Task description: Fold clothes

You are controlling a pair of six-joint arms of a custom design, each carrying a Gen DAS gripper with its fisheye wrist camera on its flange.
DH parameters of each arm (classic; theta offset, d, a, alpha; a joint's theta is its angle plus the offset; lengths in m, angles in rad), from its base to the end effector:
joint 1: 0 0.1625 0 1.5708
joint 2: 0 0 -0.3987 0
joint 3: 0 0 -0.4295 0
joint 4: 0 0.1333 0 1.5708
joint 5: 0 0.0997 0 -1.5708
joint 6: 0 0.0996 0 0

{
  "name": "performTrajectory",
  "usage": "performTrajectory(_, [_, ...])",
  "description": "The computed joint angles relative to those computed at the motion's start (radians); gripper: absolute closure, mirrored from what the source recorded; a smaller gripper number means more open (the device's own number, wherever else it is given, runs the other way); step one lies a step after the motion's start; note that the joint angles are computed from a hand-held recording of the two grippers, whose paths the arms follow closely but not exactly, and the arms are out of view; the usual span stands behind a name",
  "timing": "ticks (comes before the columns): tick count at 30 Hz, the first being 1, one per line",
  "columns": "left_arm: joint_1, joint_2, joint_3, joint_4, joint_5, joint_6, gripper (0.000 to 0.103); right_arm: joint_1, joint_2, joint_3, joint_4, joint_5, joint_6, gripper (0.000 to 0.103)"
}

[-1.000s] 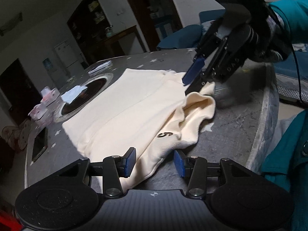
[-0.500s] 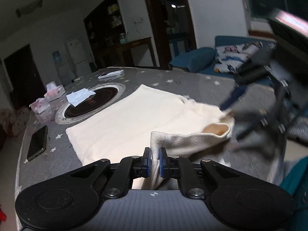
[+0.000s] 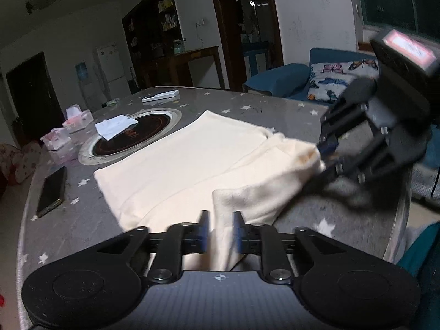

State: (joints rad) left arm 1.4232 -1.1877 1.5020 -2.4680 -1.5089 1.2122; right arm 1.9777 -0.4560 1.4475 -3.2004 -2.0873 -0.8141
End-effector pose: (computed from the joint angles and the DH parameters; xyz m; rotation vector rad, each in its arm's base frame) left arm 0.0357 -0.7084 0.3714 1.6894 2.1297 -0.6599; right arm 0.3641 -0.6323 -0.0315 1.2235 -2.1199 0.6586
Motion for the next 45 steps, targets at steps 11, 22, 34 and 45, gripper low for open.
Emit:
performTrajectory(11, [0.020,-0.029,0.058,-0.043,0.036,0.181,0.064,0.001,0.005,-0.025,0.010,-0.006,0.050,0.092])
performTrajectory(22, [0.022,-0.059,0.048,0.031,-0.023,0.105,0.098,0.014,-0.005,0.011,-0.076,-0.001,0.050,0.094])
performTrajectory(34, [0.002,-0.256,0.134,0.207,-0.105,0.003,0.098,0.100,-0.187,0.203,0.030,0.036,0.143,0.094])
performTrajectory(45, [-0.041,-0.182,0.069,0.137,-0.064,0.010,0.098,0.096,-0.193,0.145,0.068,0.047,0.137,0.094])
